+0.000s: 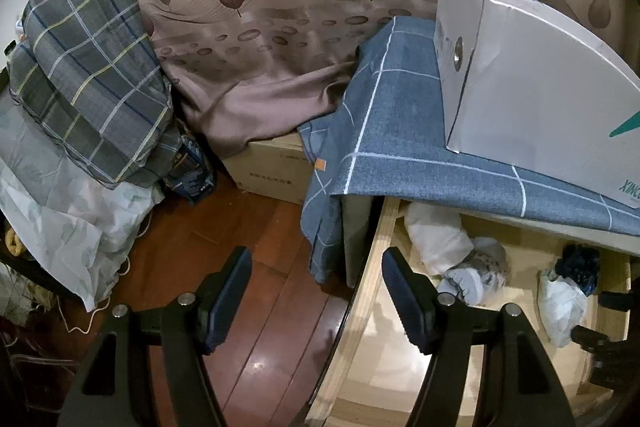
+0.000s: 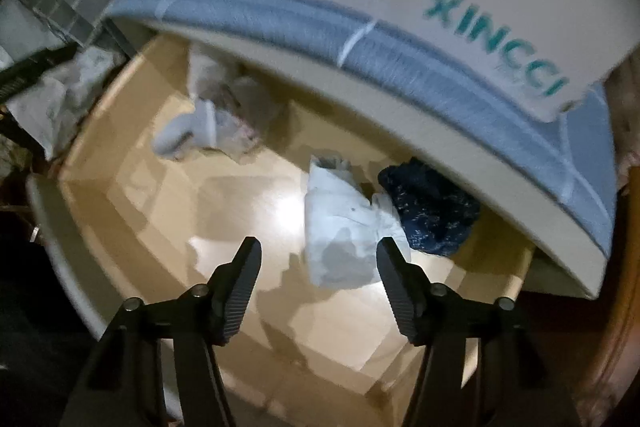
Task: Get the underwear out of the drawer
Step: 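Return the right tool to the drawer and grasp the pale grey sock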
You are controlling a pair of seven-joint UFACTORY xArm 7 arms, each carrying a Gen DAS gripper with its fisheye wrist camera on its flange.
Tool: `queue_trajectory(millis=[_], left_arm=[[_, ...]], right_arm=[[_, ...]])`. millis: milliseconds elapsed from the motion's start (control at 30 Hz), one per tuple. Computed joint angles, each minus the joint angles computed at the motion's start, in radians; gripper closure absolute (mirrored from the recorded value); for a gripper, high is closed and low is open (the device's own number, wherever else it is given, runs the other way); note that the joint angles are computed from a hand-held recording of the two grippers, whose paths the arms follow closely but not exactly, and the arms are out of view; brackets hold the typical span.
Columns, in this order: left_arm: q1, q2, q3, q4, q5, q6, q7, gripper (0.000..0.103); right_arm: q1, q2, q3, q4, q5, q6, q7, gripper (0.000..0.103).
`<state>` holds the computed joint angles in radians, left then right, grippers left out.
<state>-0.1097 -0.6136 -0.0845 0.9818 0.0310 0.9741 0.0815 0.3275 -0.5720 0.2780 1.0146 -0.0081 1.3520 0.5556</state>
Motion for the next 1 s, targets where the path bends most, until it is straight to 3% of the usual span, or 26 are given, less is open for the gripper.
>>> queue_trajectory(millis=[767,1000], left_arm=[[-0.013,0.008,-0.016,-0.011,0.022,0.005,0.024,0.034],[-0.022,0.008,-0.026,-0.017,0.032,0.009,0.032,0.034]], right_arm=[[0.016,0.128,-0.005,-0.112,-0.113,-0.133,-0.052,0.044],[0.028,0.115,-0.008,-0.113,-0.098,-0.098,-0.051,0.055]])
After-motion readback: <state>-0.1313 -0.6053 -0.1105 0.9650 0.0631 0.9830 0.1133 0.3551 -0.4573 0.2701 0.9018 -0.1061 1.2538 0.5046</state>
